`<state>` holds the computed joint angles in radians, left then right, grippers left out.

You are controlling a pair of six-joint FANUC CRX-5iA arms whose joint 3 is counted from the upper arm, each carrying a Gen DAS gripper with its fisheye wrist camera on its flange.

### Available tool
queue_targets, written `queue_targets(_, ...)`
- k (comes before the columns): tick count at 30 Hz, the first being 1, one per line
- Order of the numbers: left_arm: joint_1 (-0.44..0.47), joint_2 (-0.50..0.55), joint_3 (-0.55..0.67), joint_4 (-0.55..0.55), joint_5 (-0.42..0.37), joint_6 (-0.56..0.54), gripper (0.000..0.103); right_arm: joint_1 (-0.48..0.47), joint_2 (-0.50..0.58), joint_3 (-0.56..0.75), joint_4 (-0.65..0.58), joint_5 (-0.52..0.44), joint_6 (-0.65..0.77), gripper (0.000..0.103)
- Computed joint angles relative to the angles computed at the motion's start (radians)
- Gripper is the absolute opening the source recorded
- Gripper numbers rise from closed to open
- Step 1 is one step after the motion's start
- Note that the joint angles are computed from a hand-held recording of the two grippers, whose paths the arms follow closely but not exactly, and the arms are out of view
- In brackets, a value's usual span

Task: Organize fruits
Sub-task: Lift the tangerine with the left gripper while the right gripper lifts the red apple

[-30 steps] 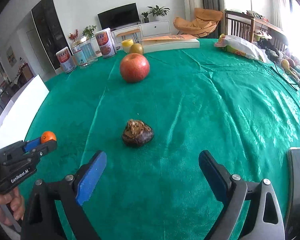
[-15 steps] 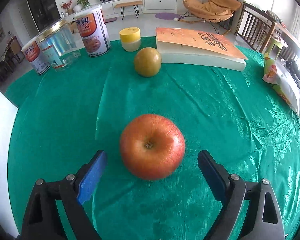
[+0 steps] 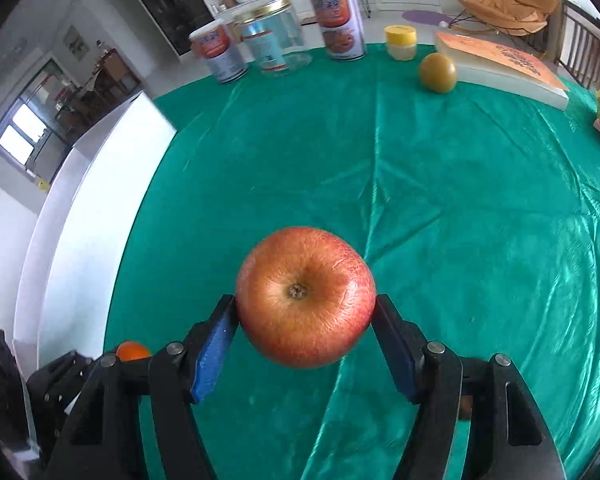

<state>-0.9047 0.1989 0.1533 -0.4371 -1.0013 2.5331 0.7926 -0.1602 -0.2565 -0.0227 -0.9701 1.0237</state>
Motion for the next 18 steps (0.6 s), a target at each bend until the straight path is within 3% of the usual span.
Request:
queue_targets(5, -0.025, -0.010, 0.009, -0.038, -0.052, 0.022, 0.030, 0.172, -0.121, -0.159, 0.187, -0.009, -0.244, 0.068)
queue_targets(10, -0.047, -0.005, 0.038, -0.083, -0.113, 0.037, 0.030, 0.263, -0.220, -0.263, 0.271, -0.028, -0.402, 0.068)
queue_targets(18, -0.062, 0.005, 0.065, -0.108, -0.160, 0.037, 0.030, 0.285, -0.246, -0.297, 0.299, -0.041, -0.459, 0.068)
